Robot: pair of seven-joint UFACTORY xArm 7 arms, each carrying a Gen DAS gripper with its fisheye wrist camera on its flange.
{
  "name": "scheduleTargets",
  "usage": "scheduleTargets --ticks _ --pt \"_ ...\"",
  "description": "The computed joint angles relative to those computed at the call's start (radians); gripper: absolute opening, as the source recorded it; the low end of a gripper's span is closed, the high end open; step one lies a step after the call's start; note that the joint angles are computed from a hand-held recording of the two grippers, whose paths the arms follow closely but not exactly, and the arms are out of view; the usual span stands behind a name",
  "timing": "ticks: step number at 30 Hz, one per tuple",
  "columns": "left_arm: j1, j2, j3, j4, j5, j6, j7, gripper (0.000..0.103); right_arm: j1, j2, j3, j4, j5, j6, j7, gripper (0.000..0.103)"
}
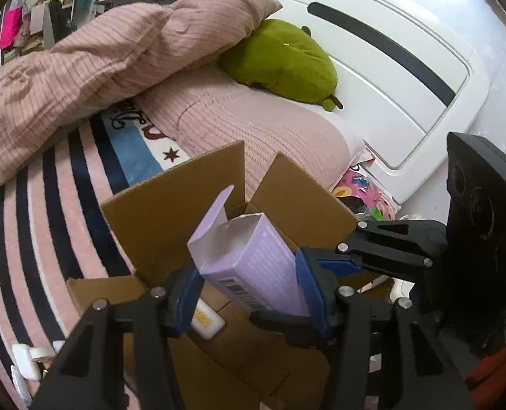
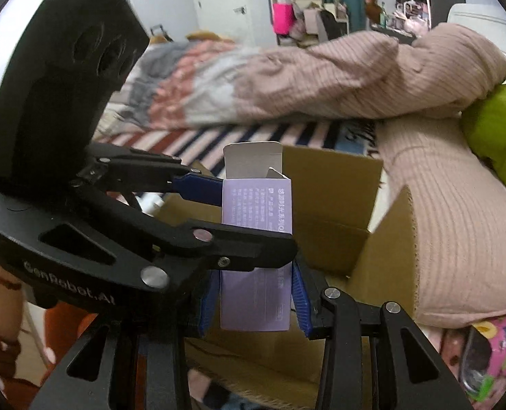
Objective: Organize rigid objects
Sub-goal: 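Lower the lavender box into the cardboard box and open the right gripper, then grasp the gold tube upright with the right gripper and lift it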
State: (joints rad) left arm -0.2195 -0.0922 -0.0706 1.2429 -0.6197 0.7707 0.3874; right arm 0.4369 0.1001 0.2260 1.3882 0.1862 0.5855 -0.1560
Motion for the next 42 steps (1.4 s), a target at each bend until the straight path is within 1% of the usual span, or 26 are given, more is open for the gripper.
scheduleTargets --ticks 2,5,6,7,8,9,10,11,12,13,15,18,20,22,24,27,28,30,32,34,36,37,38,39,40,42 --pt "0.002 0.013 -0.002 0.012 0.021 0.008 -0.015 0.052 0.010 0.013 -0.007 0.017 -0.059 0.021 0.044 0.034" --pt "0.009 0.002 -0.002 0.001 0.046 -0.008 -0.024 0.072 0.020 0.018 -0.016 0.026 -0.137 0.057 0.108 0.035" --pt "0.011 -0.014 0.000 -0.016 0.046 -0.029 -0.021 0.074 0.027 0.015 -0.020 0.021 -0.178 0.059 0.142 0.036" --pt "0.014 -0.035 0.005 -0.036 0.050 -0.044 -0.021 0.074 0.030 0.015 -0.021 0.022 -0.204 0.060 0.162 0.038" --pt "0.018 -0.063 0.010 -0.059 0.061 -0.059 -0.025 0.074 0.032 0.012 -0.020 0.017 -0.217 0.057 0.174 0.043" --pt "0.021 -0.085 0.015 -0.076 0.074 -0.071 -0.028 0.074 0.032 0.005 -0.015 0.010 -0.209 0.046 0.172 0.049" --pt "0.030 -0.131 0.021 -0.114 0.101 -0.096 -0.036 0.074 0.031 0.001 -0.011 0.006 -0.198 0.033 0.167 0.051" --pt "0.034 -0.160 0.028 -0.137 0.120 -0.111 -0.043 0.076 0.033 -0.009 -0.004 -0.004 -0.186 0.012 0.158 0.056" --pt "0.045 -0.199 0.034 -0.168 0.150 -0.130 -0.061 0.082 0.038 -0.017 0.003 -0.012 -0.182 -0.012 0.148 0.060" --pt "0.063 -0.254 0.039 -0.215 0.189 -0.154 -0.091 0.084 0.046 -0.023 0.010 -0.017 -0.186 -0.038 0.144 0.064" --pt "0.084 -0.337 0.061 -0.282 0.235 -0.167 -0.129 0.084 0.064 -0.025 0.023 -0.018 -0.198 -0.081 0.142 0.079" --pt "0.121 -0.467 0.105 -0.398 0.285 -0.184 -0.164 0.084 0.096 0.002 0.055 0.010 -0.153 -0.128 0.088 0.093" --pt "0.145 -0.537 0.137 -0.462 0.313 -0.188 -0.180 0.084 0.129 0.041 0.065 0.053 -0.166 -0.132 0.093 0.093" --pt "0.179 -0.614 0.171 -0.538 0.337 -0.190 -0.193 0.084 0.179 0.089 0.067 0.094 -0.226 -0.144 0.126 0.094" --pt "0.207 -0.667 0.201 -0.592 0.361 -0.189 -0.194 0.085 0.213 0.140 0.070 0.137 -0.249 -0.143 0.126 0.096" --pt "0.263 -0.729 0.238 -0.676 0.393 -0.191 -0.198 0.085 0.257 0.216 0.076 0.197 -0.242 -0.109 0.122 0.096" --pt "0.272 -0.743 0.251 -0.699 0.393 -0.195 -0.200 0.085 0.283 0.246 0.061 0.218 -0.264 -0.107 0.149 0.096" --pt "0.278 -0.764 0.285 -0.747 0.385 -0.211 -0.187 0.085 0.311 0.293 0.043 0.249 -0.277 -0.096 0.189 0.096" --pt "0.286 -0.771 0.297 -0.780 0.384 -0.223 -0.177 0.085 0.316 0.359 0.050 0.297 -0.257 -0.075 0.178 0.095" --pt "0.282 -0.767 0.316 -0.805 0.376 -0.236 -0.156 0.085 0.332 0.409 0.039 0.333 -0.258 -0.046 0.181 0.087" --pt "0.274 -0.767 0.336 -0.823 0.358 -0.247 -0.139 0.085 0.347 0.459 0.031 0.384 -0.262 -0.009 0.173 0.067" --pt "0.270 -0.762 0.346 -0.827 0.348 -0.252 -0.131 0.085 0.362 0.485 0.018 0.414 -0.273 0.014 0.178 0.062" --pt "0.271 -0.762 0.350 -0.830 0.340 -0.253 -0.126 0.085 0.375 0.511 0.008 0.445 -0.281 0.035 0.184 0.054" --pt "0.271 -0.759 0.356 -0.833 0.333 -0.256 -0.120 0.085 0.386 0.541 -0.004 0.481 -0.289 0.062 0.191 0.048" --pt "0.274 -0.757 0.360 -0.837 0.328 -0.260 -0.113 0.085 0.399 0.564 -0.022 0.511 -0.301 0.084 0.207 0.046" --pt "0.285 -0.755 0.356 -0.838 0.325 -0.261 -0.108 0.085 0.431 0.592 -0.068 0.553 -0.344 0.120 0.258 0.034"
